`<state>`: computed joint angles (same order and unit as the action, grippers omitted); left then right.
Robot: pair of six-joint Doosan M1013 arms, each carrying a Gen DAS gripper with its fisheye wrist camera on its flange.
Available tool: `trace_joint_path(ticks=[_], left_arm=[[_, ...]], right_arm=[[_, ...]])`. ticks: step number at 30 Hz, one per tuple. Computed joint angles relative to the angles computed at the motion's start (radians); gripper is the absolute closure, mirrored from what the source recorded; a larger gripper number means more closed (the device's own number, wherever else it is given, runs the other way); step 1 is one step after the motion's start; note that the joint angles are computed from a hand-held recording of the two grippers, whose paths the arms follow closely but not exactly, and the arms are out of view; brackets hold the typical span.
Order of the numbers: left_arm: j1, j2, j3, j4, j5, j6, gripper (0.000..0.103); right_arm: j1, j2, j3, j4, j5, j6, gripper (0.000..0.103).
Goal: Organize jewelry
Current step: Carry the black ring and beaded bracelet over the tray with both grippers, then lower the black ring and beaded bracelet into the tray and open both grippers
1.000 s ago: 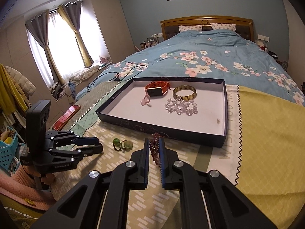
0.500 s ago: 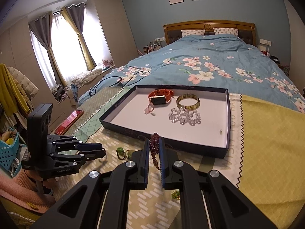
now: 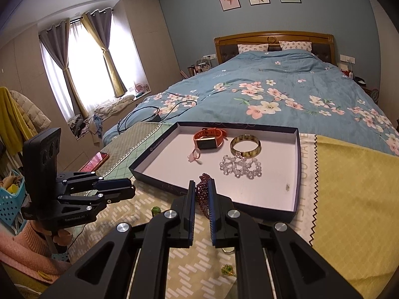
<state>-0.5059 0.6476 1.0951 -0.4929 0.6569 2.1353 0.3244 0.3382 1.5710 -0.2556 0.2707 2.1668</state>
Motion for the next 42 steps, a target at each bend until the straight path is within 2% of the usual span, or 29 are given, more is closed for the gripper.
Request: trace_joint_path(ticks=[15,26,42], left_arm=[[-0.007,0.041,-0.088,-0.019,-0.008,0.014,0.081],[-0.011,0.091,-0.168,0.034,0.026,-0.046,0.081],[-0.015,0.157,-0.272,0.095,0.089,-0.125,0.081]], right_arm=[[-0.019,0.026,-0.041,0.065,-0.007,-0.054,0.095],[-0.030,0.057,-0.083,0.115,0.011,-0.093,0.095],[-0.047,0.094,-0.118,0.274,0.023,-0.215,0.095]])
